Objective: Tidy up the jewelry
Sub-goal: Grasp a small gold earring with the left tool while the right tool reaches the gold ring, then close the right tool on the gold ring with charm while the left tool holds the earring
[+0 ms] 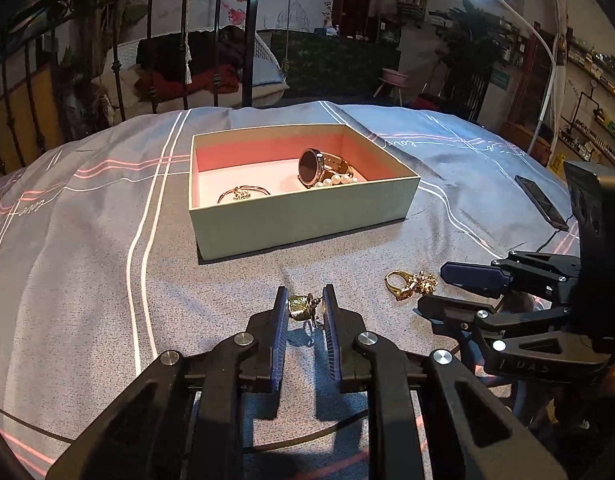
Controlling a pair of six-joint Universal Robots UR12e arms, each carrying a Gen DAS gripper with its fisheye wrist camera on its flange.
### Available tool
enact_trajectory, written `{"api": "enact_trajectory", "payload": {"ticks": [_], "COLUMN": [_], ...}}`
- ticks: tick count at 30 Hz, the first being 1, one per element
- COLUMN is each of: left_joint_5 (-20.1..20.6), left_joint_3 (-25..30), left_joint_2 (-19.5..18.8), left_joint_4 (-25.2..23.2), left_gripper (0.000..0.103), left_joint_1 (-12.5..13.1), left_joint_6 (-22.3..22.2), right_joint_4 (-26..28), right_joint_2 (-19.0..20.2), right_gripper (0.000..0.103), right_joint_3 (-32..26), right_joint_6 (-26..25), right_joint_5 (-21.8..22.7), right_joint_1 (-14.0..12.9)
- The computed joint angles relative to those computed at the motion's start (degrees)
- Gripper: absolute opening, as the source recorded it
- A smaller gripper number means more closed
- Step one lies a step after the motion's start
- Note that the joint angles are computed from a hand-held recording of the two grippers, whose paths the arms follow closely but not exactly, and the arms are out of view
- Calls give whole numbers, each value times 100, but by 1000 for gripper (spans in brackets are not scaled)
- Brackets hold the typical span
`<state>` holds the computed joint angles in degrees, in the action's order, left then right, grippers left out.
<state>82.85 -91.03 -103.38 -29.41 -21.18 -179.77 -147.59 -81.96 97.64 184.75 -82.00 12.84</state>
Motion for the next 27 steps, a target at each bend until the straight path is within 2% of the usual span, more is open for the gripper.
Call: {"api": "enact_trajectory", "payload": {"ticks": [4,9,11,17,27], "left_joint_5": [-6,-29,-23,-19,29], "left_joint_3": [-5,-6,-3,-13,59], "left_joint_2": [10,16,14,31,26], "left_joint_4": [9,21,13,36,-5], "left_gripper": [17,17,17,17,17], "left_joint_1": [0,12,13,18,43], "left_joint_6": [-18,-121,-150,-190,-458], "right_joint_4": [21,39,79,-17,-265], "right_joint_2": [24,42,49,27,-39], "right_gripper": [45,31,18,18,18], "right_joint_3": [-34,-58,-73,-35,22], "right_joint_6": [-119,-294,-389,-440,-190], "right_joint_5": [47,158,191,178,223], "right_joint_1": [1,-31,-32,3,-28]}}
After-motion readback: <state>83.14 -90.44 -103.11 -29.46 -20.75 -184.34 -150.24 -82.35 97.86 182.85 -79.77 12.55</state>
